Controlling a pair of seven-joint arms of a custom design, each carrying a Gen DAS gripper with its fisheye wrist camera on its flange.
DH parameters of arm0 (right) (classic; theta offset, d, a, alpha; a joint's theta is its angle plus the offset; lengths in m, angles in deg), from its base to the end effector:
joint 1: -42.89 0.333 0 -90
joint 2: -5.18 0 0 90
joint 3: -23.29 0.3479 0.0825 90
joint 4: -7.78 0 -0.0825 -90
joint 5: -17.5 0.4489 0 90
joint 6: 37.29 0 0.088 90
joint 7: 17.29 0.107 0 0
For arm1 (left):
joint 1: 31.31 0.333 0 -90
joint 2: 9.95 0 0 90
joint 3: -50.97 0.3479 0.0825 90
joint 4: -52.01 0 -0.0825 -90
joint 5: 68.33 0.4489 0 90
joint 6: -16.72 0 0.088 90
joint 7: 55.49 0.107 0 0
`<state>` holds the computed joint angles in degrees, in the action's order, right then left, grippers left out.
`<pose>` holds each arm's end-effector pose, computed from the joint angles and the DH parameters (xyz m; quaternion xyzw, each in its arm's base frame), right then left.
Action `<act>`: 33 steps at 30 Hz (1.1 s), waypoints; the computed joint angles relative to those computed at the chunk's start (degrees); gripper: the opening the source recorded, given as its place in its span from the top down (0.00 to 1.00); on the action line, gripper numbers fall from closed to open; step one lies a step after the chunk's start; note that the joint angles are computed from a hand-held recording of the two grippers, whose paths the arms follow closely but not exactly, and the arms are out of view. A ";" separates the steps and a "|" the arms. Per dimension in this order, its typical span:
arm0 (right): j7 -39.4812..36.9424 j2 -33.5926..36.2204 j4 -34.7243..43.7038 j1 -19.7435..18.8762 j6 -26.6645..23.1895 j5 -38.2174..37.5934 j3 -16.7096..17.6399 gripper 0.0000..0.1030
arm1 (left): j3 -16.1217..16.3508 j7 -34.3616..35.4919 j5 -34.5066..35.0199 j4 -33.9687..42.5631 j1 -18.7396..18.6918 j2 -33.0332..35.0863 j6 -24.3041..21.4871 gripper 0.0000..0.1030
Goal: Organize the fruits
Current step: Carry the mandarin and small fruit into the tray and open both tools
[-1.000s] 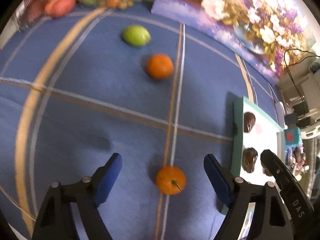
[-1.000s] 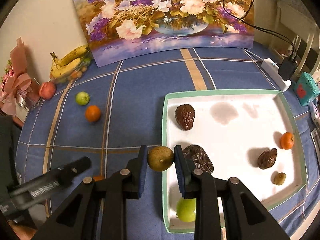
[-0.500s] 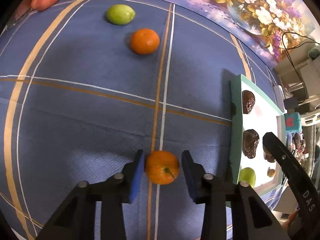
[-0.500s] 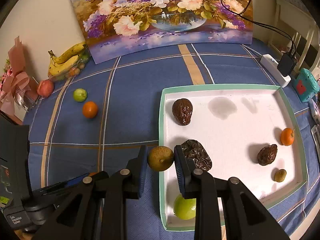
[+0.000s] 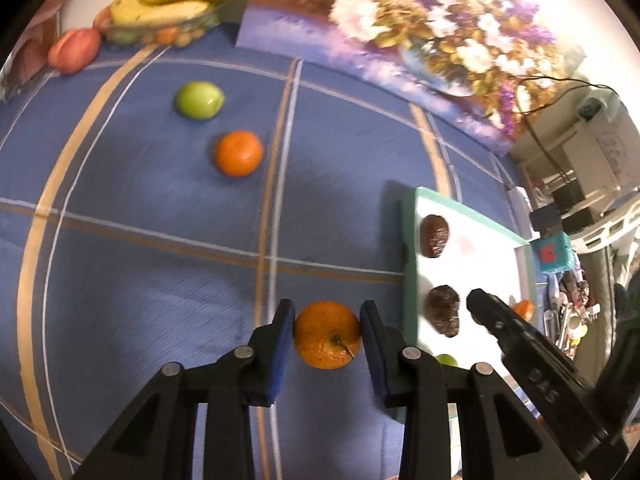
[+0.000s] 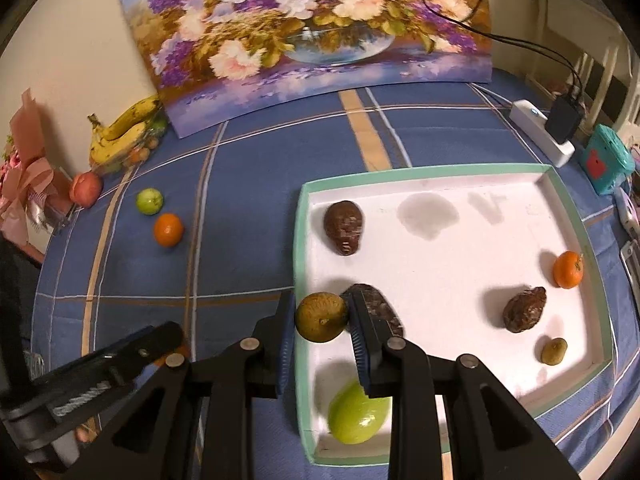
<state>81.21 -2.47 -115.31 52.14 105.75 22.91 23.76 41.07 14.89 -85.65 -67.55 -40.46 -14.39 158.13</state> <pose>0.5952 0.1015 0.5164 -0.6724 0.6999 -0.1105 0.2142 0.5886 -0.2048 0.5126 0.7495 -0.6125 0.2511 0.0033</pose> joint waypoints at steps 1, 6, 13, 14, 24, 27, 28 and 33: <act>0.30 0.01 -0.02 -0.23 -0.03 -0.23 -0.13 0.73 | -0.11 0.32 0.17 0.39 -0.10 0.41 0.31 0.65; 3.28 0.29 -0.15 -2.10 -0.26 -1.79 -1.03 0.73 | -0.63 1.46 0.40 1.37 -0.76 0.91 0.88 0.65; 10.08 0.33 -0.52 -5.44 0.99 -6.23 -2.07 0.73 | -1.80 4.92 -1.05 3.18 -2.46 2.31 2.74 0.65; 10.57 0.42 -0.48 -5.76 1.37 -6.68 -2.20 0.73 | -2.01 5.00 -0.78 3.52 -2.71 2.64 2.99 0.65; 11.25 1.93 -1.20 -7.99 7.14 -6.82 -3.64 0.73 | -3.86 5.15 4.87 8.60 -5.22 8.19 1.66 0.65; 10.44 2.55 -0.96 -8.16 7.37 -6.37 -3.71 0.73 | -4.10 4.59 5.84 9.85 -5.54 9.88 0.25 0.65; 10.00 2.75 -0.97 -8.17 7.69 -6.12 -3.74 0.73 | -4.18 4.75 5.64 10.05 -5.54 10.21 -0.07 0.65; 8.55 4.11 -0.84 -8.19 8.86 -5.23 -3.75 0.73 | -4.26 3.80 7.97 10.74 -6.03 11.26 -1.19 0.65</act>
